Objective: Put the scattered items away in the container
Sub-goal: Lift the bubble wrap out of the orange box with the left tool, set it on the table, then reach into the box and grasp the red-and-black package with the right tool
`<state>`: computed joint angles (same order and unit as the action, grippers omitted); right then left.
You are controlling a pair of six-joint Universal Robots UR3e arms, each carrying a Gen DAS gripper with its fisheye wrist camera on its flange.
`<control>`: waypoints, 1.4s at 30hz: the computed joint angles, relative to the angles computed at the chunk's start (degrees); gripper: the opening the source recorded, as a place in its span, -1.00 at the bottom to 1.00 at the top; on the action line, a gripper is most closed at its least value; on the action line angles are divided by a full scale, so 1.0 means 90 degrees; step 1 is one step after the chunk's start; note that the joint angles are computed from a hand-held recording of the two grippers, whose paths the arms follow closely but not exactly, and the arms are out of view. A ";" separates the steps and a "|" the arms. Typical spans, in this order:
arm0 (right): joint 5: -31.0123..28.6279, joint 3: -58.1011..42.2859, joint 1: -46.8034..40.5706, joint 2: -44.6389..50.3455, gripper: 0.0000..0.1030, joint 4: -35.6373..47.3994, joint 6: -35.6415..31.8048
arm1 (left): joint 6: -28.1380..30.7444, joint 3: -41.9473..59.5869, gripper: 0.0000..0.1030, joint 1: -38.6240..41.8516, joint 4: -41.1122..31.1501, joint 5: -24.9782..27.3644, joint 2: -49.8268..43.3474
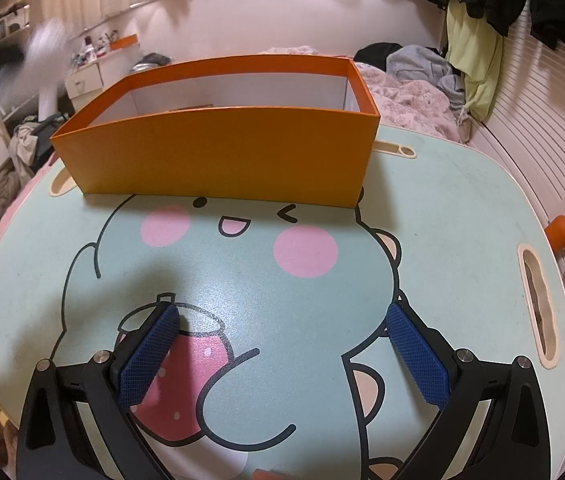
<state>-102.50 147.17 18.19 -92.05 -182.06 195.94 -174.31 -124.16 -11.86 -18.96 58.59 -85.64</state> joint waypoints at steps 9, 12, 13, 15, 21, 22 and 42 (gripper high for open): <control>0.0016 -0.0034 -0.0032 0.0016 1.00 0.0030 -0.0032 | -0.0442 -0.1068 -0.14 -0.0061 0.2035 0.0318 -0.1146; 0.0003 -0.0044 -0.0015 0.0049 1.00 0.0013 -0.0025 | -0.0404 -0.1666 0.18 0.0284 0.3155 -0.0178 -0.1397; 0.0030 0.0021 -0.0054 -0.0025 1.00 0.0016 -0.0064 | -0.0447 -0.1884 0.21 0.0427 0.3656 -0.0390 -0.1532; 0.0102 0.0139 -0.0114 -0.0183 1.00 0.0032 -0.0142 | -0.0616 -0.2179 0.25 0.0623 0.4527 -0.0751 -0.1853; 0.0630 0.0100 0.0028 -0.0647 0.37 0.0011 -0.0230 | -0.0773 -0.2597 0.26 0.1185 0.5029 -0.1424 -0.1966; 0.0815 -0.0178 0.0040 -0.1011 0.29 0.0623 -0.0287 | -0.0812 -0.2604 0.27 0.1209 0.5047 -0.1421 -0.1971; 0.2736 -0.7519 -0.1063 0.2726 0.20 0.7544 -0.1626 | -0.0763 -0.2408 0.28 0.1073 0.4676 -0.1332 -0.1982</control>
<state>-77.88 79.49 8.62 -67.51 -114.16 181.31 -181.17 -145.83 -2.20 23.12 46.61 -103.48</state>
